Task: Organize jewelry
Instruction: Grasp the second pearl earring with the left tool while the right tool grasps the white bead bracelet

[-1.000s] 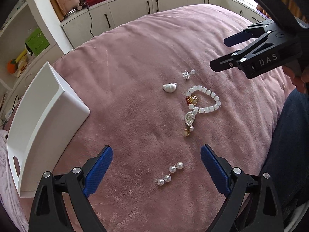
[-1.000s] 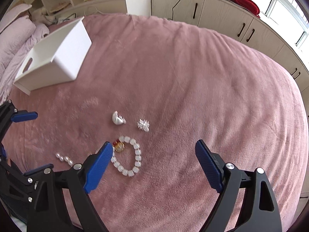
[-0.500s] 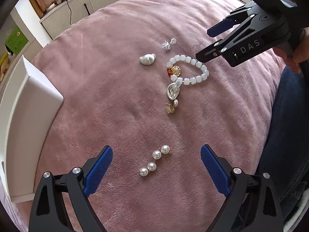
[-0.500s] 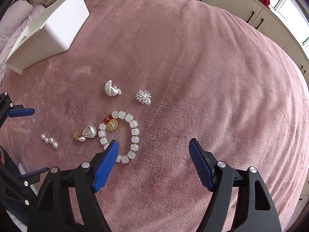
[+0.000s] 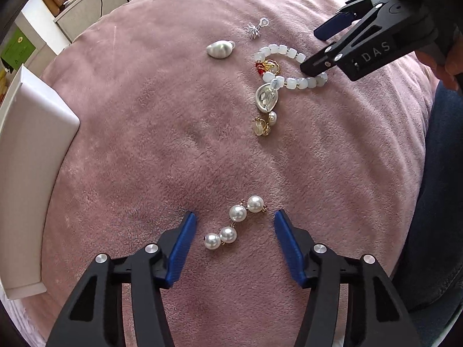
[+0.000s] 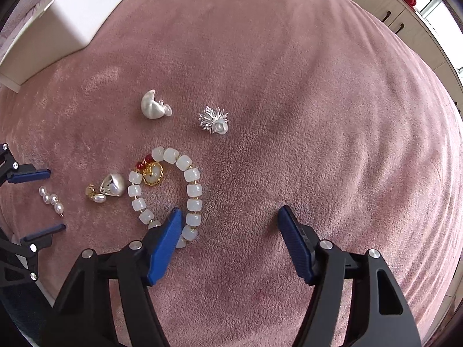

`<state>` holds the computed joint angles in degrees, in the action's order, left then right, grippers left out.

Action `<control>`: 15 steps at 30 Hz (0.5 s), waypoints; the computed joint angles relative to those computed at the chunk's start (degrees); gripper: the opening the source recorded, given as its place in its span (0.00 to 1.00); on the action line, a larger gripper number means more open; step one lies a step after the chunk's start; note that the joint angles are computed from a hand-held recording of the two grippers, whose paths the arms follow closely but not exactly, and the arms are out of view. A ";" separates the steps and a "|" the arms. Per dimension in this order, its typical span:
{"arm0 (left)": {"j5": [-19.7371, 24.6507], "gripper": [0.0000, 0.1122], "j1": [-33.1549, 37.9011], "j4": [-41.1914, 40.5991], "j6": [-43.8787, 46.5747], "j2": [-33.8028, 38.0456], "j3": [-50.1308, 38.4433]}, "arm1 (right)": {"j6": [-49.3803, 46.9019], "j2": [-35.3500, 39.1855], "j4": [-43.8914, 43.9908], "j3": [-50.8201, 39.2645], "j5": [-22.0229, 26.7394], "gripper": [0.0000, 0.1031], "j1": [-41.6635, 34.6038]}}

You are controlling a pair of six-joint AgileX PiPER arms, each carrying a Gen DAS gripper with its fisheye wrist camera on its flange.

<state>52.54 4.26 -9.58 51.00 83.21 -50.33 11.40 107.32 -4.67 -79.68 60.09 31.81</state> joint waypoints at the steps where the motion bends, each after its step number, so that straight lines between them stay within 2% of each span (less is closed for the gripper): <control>1: 0.33 0.45 0.23 -0.33 0.42 0.25 -0.35 | 0.00 0.35 -0.05 -0.32 0.05 0.63 0.15; 6: 1.59 0.23 2.38 -1.98 3.01 -0.64 0.52 | 2.18 0.94 0.38 -0.03 -1.08 0.51 1.82; 10: 2.12 0.22 3.64 -3.26 5.03 -0.78 0.64 | 2.10 -0.10 2.10 1.02 -2.08 0.32 0.58; 15: 3.19 0.22 4.08 -3.57 5.34 -1.50 0.51 | 1.74 -0.52 4.03 1.85 -3.01 0.24 -0.52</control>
<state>55.73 8.35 -13.15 56.34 81.71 -49.82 13.14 106.81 -0.65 -77.83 57.09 31.29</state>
